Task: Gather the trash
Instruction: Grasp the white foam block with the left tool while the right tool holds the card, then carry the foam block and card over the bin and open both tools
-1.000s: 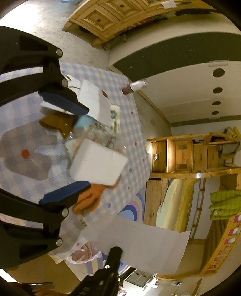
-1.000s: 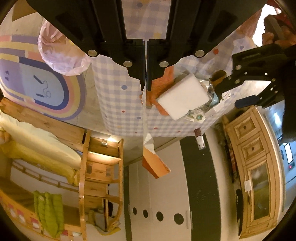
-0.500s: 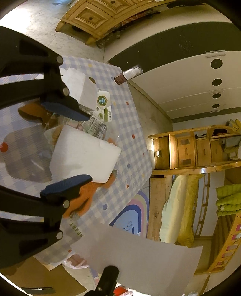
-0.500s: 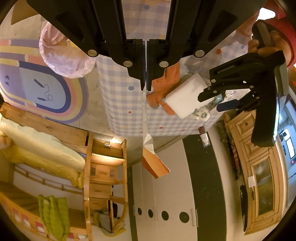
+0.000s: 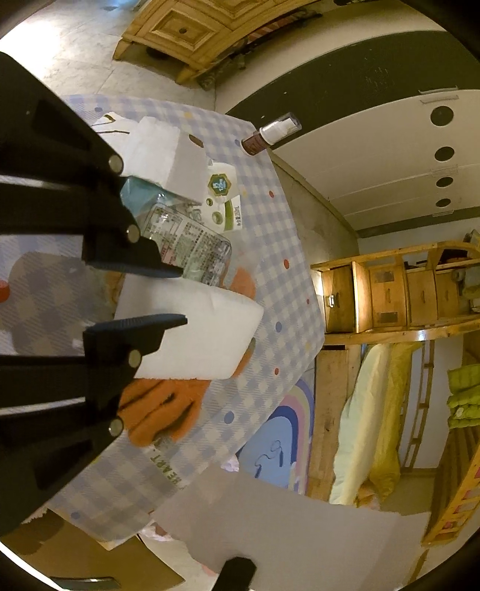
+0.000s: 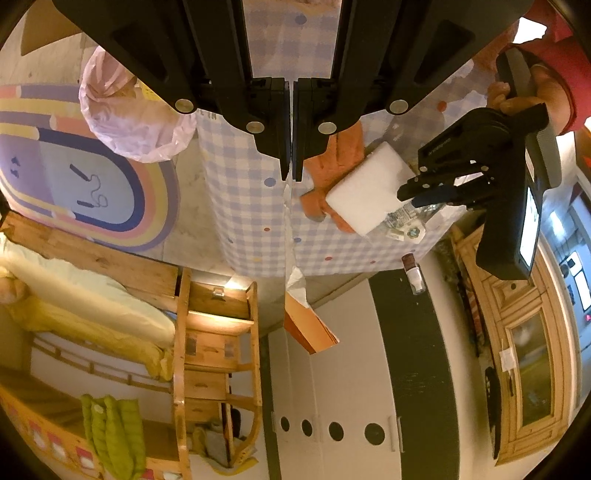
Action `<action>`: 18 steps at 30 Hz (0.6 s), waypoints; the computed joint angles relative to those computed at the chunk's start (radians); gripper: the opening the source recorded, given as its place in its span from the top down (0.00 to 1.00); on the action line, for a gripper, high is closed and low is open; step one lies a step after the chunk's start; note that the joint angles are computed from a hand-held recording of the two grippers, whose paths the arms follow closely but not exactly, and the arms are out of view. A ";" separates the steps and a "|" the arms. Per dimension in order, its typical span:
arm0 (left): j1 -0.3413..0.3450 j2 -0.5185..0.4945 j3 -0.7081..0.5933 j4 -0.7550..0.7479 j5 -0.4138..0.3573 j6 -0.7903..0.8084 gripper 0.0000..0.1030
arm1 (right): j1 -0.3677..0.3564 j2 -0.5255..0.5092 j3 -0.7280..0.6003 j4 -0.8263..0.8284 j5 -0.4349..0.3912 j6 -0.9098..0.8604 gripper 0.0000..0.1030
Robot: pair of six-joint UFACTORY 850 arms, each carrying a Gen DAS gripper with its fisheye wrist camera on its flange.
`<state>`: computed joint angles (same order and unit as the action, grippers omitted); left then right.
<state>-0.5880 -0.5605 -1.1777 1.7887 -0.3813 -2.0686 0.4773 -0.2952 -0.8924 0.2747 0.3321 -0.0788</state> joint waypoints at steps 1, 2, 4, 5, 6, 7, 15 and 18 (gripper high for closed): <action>0.003 0.009 0.011 0.020 -0.001 -0.036 0.76 | 0.001 0.005 0.005 0.003 0.003 -0.002 1.00; 0.006 0.015 0.018 0.033 0.001 -0.058 0.68 | 0.002 0.009 0.009 0.012 0.007 -0.009 1.00; 0.012 0.034 0.043 0.129 0.007 -0.162 0.54 | 0.003 0.020 0.020 0.019 0.017 -0.015 1.00; 0.010 0.035 0.043 0.130 0.005 -0.163 0.54 | 0.003 0.024 0.025 0.013 0.021 -0.007 1.00; 0.009 0.034 0.040 0.113 0.006 -0.146 0.54 | 0.003 0.025 0.029 0.012 0.024 -0.003 1.00; 0.010 0.030 0.031 0.093 0.012 -0.124 0.54 | 0.002 0.025 0.030 0.006 0.025 0.005 1.00; 0.001 -0.030 -0.027 -0.113 0.044 0.122 0.67 | -0.014 0.048 0.062 -0.067 0.033 0.082 1.00; -0.007 -0.007 -0.001 -0.070 0.040 0.068 0.75 | -0.024 0.059 0.076 -0.103 0.046 0.121 1.00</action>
<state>-0.5949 -0.5676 -1.1790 1.7183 -0.3409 -2.0008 0.4533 -0.2363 -0.8159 0.1721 0.3783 0.0423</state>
